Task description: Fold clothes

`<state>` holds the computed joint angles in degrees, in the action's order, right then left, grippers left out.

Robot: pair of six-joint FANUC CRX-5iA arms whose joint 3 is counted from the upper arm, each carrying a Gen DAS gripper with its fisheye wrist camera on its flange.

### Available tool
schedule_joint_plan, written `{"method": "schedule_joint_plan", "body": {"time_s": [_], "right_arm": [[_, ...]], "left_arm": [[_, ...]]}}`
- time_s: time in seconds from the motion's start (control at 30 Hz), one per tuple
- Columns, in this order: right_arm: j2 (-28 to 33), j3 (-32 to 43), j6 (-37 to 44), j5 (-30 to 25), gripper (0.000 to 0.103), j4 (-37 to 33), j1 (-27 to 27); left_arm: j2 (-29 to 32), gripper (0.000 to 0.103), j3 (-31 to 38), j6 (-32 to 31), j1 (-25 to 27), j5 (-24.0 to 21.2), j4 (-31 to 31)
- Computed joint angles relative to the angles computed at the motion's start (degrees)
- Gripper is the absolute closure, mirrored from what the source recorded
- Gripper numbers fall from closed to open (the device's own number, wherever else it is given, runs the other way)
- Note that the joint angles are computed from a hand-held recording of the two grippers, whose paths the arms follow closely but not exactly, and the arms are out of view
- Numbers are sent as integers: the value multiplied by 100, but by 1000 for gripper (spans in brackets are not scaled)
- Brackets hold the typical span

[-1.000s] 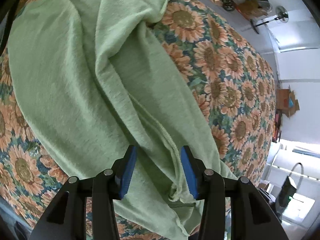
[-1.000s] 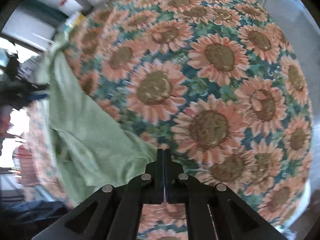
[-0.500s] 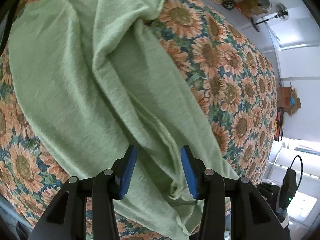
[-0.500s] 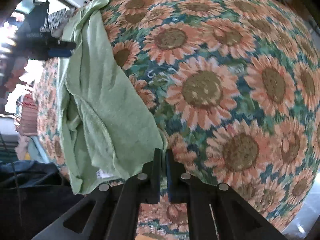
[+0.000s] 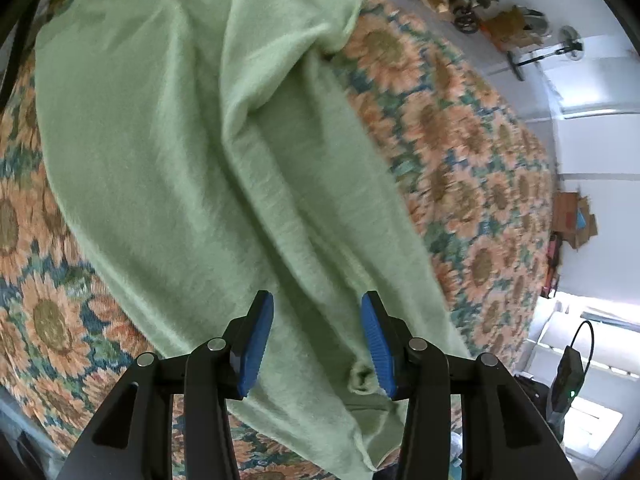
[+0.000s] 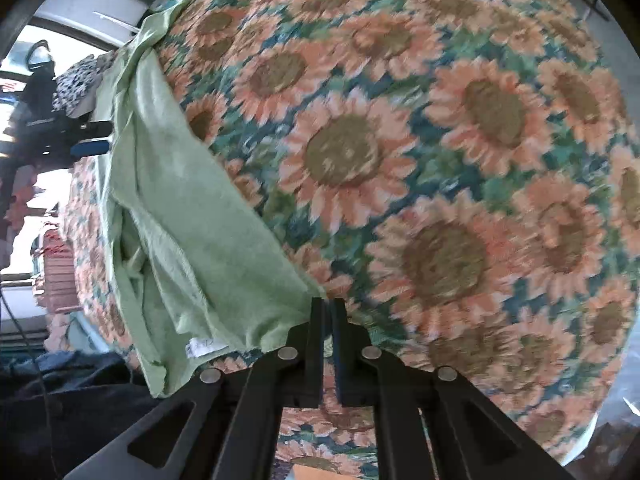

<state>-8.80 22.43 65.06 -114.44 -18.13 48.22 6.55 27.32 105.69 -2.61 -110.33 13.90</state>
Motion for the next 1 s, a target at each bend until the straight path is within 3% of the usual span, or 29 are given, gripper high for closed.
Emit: {"method": "schedule_joint_plan", "body": {"time_s": [0.03, 0.1, 0.23, 0.33, 0.37, 0.5, 0.57, 0.63, 0.7, 0.77, 0.93, 1.0], "right_arm": [[67, 156, 2, 13, 93, 96, 59], [211, 475, 30, 61, 79, 289, 197], [612, 1084, -37, 640, 74, 28, 531], [1290, 1609, -480, 1325, 56, -109, 1272], [1499, 1760, -551, 1459, 55, -118, 1468], [1711, 1645, -554, 1522, 57, -196, 1843], [1853, 1569, -319, 1544, 88, -149, 1955], [1923, 1693, -18, 1363, 93, -176, 2033], [2039, 1973, 205, 1040, 92, -510, 2046], [2175, 2251, 347, 747, 61, -469, 2098], [2980, 3560, -273, 884, 59, -305, 1637], [3478, 4176, -694, 1073, 60, 104, 1487]], "left_arm": [[36, 56, 100, -64, 10, 10, 5], [101, 56, 269, -156, 54, 68, -46], [263, 56, 541, -217, 265, 115, -234], [297, 56, 618, -267, 538, 157, -299], [321, 56, 670, -315, 633, 136, -332], [334, 56, 756, -517, 882, 71, -443], [227, 56, 574, -506, 843, 159, -439], [82, 56, 321, -555, 891, 300, -316], [43, 56, 168, -694, 1074, 451, -180], [-35, 56, -60, -791, 1149, 733, -66], [-59, 56, -242, -926, 893, 1448, -92], [-128, 56, -345, -982, 856, 1781, -260]]}}
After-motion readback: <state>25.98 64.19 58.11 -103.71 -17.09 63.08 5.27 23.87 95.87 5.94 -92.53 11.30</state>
